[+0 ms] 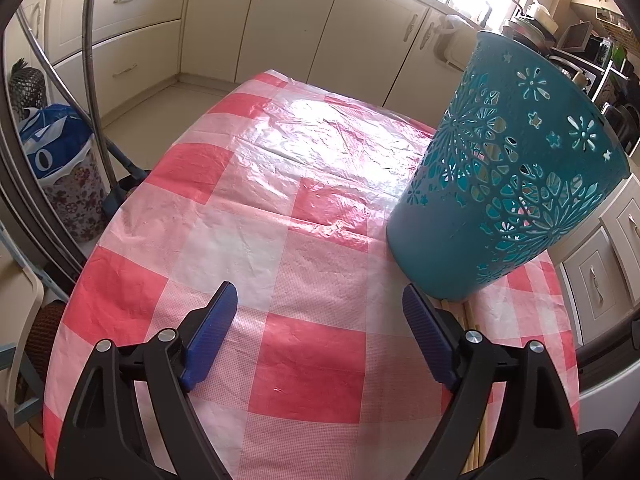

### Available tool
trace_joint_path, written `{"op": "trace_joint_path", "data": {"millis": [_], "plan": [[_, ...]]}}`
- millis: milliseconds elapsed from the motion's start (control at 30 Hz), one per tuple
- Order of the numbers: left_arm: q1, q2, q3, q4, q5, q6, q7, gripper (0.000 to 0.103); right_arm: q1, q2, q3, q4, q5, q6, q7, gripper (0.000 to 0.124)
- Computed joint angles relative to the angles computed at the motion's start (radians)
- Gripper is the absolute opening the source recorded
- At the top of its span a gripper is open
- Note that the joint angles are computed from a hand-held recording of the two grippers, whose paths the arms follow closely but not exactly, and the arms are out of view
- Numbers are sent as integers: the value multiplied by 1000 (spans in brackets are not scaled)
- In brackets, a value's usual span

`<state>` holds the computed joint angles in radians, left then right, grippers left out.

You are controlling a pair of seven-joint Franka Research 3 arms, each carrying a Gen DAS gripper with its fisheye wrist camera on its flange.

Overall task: Organize utensils
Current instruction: 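Open the right tool to drop the chopstick into the basket, then bring the right tool back down beside the chopstick bundle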

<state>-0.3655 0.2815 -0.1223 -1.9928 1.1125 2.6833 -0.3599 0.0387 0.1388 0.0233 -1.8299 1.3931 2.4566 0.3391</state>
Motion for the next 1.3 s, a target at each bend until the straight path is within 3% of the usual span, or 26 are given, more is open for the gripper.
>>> {"op": "trace_joint_path", "data": {"millis": [200,400,700,1167,1300], "plan": [[-1,5,-2,7,-13,-9,19,81,-3,-61,-31,-209,-152,-8,59,6],[-4,5,0,7,-10,-6,14,82,13,-56,-33,-346,-279,38,127,6],[-4,5,0,7,-10,-5,14,82,49,-39,-9,-343,-375,92,148,6],[-4,8,0,9,-13,-4,21,84,62,13,20,-286,-391,134,155,6],[-5,8,1,11,-18,-5,25,84,75,18,28,-289,-419,188,160,8]]}}
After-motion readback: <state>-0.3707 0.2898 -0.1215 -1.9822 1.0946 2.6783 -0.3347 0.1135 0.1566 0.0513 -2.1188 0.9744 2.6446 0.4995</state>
